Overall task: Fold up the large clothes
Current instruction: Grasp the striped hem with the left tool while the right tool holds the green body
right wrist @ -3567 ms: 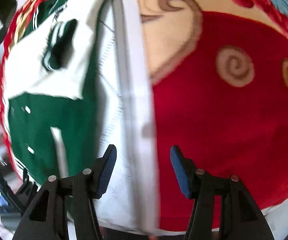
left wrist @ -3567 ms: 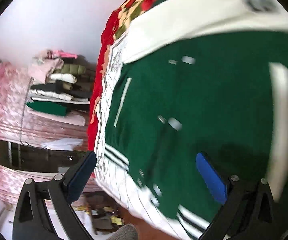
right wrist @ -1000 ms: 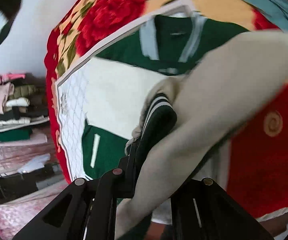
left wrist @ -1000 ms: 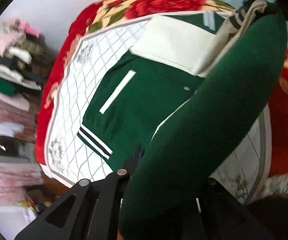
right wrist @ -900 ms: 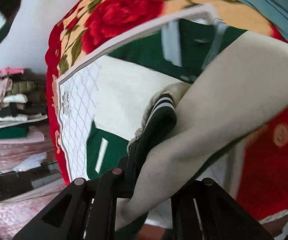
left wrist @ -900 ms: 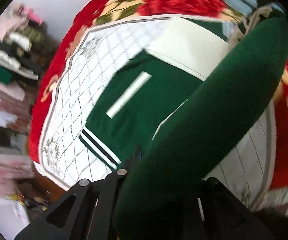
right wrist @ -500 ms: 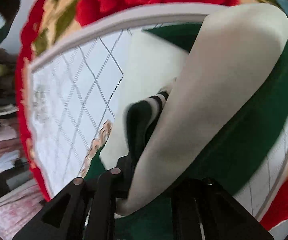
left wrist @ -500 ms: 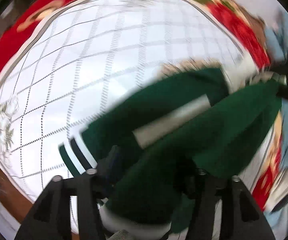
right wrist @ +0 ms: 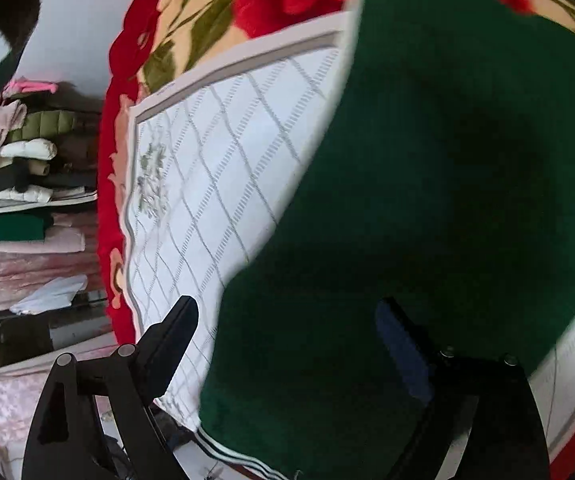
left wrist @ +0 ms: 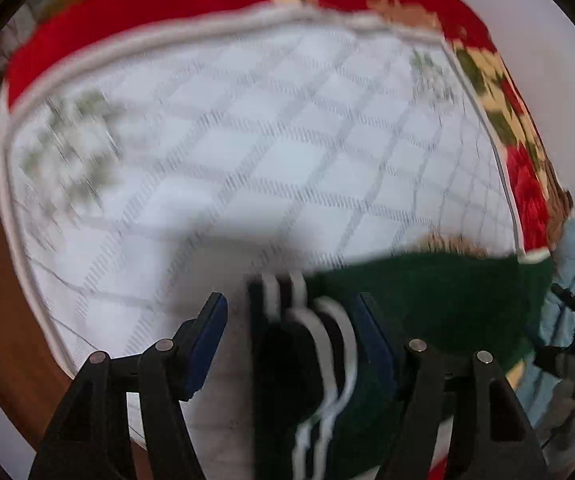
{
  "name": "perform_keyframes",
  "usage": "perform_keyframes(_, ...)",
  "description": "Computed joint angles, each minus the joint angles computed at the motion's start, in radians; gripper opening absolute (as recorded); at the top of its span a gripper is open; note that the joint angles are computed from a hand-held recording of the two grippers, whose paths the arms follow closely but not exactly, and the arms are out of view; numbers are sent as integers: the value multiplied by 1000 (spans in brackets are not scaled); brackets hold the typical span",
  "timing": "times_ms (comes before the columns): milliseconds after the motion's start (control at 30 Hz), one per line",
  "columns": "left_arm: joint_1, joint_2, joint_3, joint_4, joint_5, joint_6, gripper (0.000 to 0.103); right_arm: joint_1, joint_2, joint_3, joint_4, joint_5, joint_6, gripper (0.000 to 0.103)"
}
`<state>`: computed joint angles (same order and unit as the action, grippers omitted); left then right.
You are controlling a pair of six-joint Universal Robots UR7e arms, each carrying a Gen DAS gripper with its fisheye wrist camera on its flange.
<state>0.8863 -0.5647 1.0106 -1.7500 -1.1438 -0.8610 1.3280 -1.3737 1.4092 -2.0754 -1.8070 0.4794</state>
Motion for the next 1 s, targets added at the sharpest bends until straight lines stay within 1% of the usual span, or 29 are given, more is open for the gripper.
perform_keyframes(67,0,54,-45,58,-19,26,63,-12,-62,81,-14,-15,43,92)
perform_keyframes(100,-8,77,-51,71,21,50,59,-23,-91,111,-22,-13,60,92)
perform_keyframes(133,-18,89,-50,88,76,55,36,-38,-122,148,-34,-12,80,92)
perform_keyframes(167,-22,96,-41,71,110,73,20,-50,-149,180,-45,-25,103,92)
perform_keyframes(200,-28,106,-47,84,159,75,11,-56,-157,197,-57,-40,121,92)
perform_keyframes(233,-27,109,-43,67,178,81,8,-67,-178,216,-62,-54,133,92)
perform_keyframes(300,-27,116,-43,39,211,89,8,-93,-227,258,-85,-93,137,92)
perform_keyframes(333,-28,125,-52,36,240,110,7,-105,-243,272,-96,-113,128,92)
perform_keyframes(367,-30,138,-69,38,264,127,7,-121,-257,281,-98,-150,118,92)
perform_keyframes(433,-23,175,-131,44,294,152,7,-153,-268,295,-120,-203,95,92)
perform_keyframes(467,-17,193,-162,50,299,161,7,-177,-267,300,-131,-215,79,92)
perform_keyframes(500,-10,217,-204,59,306,171,7,-199,-264,301,-133,-220,78,92)
perform_keyframes(533,-2,243,-252,72,313,185,7,-227,-262,306,-149,-196,69,92)
perform_keyframes(567,4,274,-307,94,322,203,7,-270,-259,321,-182,-130,47,92)
perform_keyframes(600,7,297,-346,110,327,214,7,-300,-265,345,-233,-63,33,87)
perform_keyframes(633,12,329,-410,141,333,231,7,-321,-271,385,-326,-5,33,82)
perform_keyframes(667,15,361,-471,172,341,252,7,-329,-276,410,-377,11,27,77)
perform_keyframes(700,13,373,-490,184,351,262,7,-322,-284,441,-439,-1,29,57)
perform_keyframes(733,12,388,-521,198,363,281,8,-322,-298,467,-476,5,35,41)
perform_keyframes(767,10,396,-542,208,370,295,8,-333,-331,509,-518,48,61,35)
perform_keyframes(800,7,397,-547,210,382,313,8,-338,-357,537,-534,72,87,28)
perform_keyframes(833,2,400,-557,220,396,333,8,-336,-384,562,-533,78,111,24)
perform_keyframes(867,-6,397,-559,238,410,348,8,-331,-419,591,-518,77,136,23)
perform_keyframes(900,-15,388,-554,256,430,358,13,-328,-455,619,-493,78,167,23)
perform_keyframes(967,-29,379,-554,289,444,393,14,-330,-529,674,-425,89,236,22)
perform_keyframes(1000,-38,382,-572,323,448,417,15,-337,-569,699,-375,101,262,22)
